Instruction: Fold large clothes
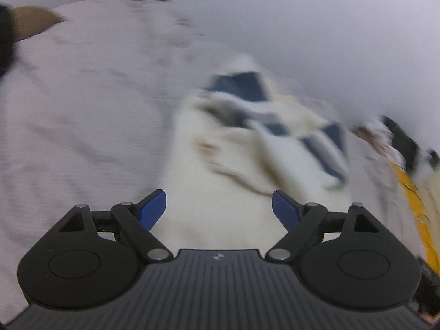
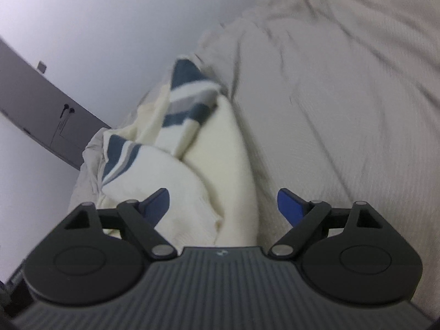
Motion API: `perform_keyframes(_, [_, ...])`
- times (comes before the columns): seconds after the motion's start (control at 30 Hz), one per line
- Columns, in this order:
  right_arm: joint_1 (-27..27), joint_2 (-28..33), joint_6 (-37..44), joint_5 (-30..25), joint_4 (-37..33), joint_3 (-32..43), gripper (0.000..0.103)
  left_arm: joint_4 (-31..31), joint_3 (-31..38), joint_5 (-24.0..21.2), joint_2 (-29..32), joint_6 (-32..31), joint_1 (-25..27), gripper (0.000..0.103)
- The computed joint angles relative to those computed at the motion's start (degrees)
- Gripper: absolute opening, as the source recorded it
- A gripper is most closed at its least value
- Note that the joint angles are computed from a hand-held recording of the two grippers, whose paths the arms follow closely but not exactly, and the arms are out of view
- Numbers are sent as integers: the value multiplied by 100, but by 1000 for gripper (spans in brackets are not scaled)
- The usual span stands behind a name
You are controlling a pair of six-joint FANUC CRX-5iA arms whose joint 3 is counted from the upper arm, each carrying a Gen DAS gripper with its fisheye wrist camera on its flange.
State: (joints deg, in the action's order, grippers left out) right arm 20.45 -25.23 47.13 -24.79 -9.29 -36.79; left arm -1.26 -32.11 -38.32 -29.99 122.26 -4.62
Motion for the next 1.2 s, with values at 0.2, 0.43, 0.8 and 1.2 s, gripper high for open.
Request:
perform_keyframes(0.2, [-914, 918, 1904, -817, -2618, 839, 88, 2243, -1095, 219, -352, -1489, 1326, 86])
perform_keyframes(0.43, [-2077, 1248, 4680, -1885, -5260, 1245, 84, 2844, -1390, 464, -226, -1857, 1364, 86])
perform_keyframes(0.8, [-2133, 1051, 5073, -1928, -5546, 1151, 79, 1690, -878, 511, 645, -447, 931, 86])
perform_keyframes(1.2, [-2253, 1278, 4820, -2509, -5466, 1222, 53, 4683, -2138, 958, 67, -2759, 712, 72])
